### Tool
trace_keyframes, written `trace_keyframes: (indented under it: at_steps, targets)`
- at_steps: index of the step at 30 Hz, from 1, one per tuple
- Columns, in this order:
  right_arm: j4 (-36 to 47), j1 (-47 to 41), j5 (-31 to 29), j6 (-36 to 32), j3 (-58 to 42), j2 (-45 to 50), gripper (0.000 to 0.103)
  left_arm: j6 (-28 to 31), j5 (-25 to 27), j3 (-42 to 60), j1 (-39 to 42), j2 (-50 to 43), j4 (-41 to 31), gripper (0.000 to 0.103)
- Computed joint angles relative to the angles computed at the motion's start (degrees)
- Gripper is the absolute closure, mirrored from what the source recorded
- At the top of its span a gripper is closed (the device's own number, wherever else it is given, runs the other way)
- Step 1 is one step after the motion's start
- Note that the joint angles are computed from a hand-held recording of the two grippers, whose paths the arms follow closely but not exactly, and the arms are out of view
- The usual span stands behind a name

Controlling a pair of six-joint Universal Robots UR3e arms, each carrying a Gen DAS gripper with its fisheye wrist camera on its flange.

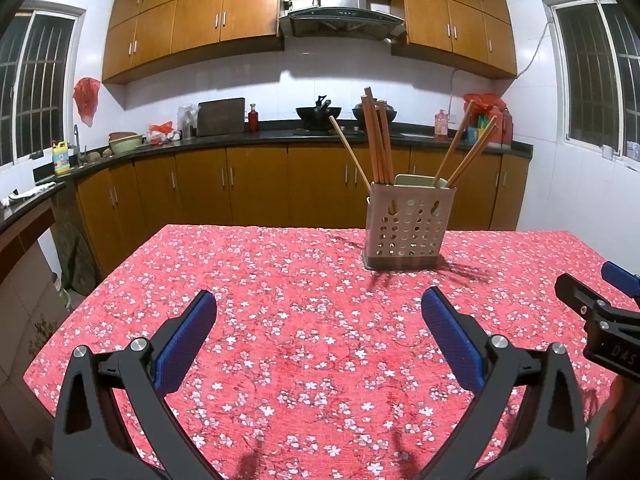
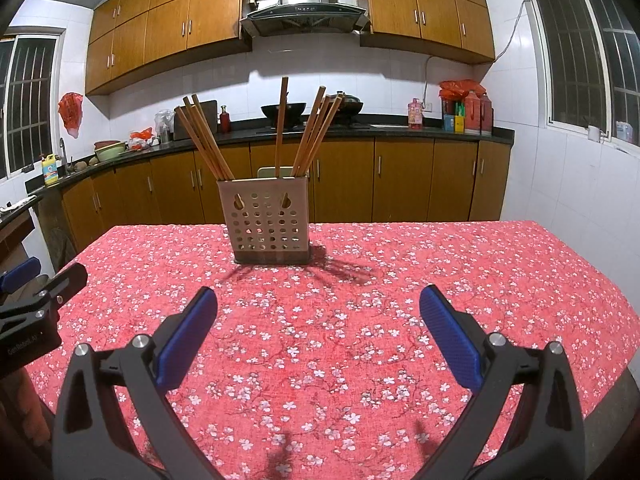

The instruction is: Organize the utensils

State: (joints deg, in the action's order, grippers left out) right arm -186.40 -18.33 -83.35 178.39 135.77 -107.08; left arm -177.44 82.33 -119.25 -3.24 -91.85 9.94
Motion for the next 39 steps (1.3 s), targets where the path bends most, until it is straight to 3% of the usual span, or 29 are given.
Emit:
trace_keyframes:
  at_steps: [39]
  targets:
    - [-0.42, 0.31, -0.15, 0.11, -0.11, 0.71, 0.004, -0.77, -1.28, 0.28, 0.2, -0.74, -0.61, 0.002]
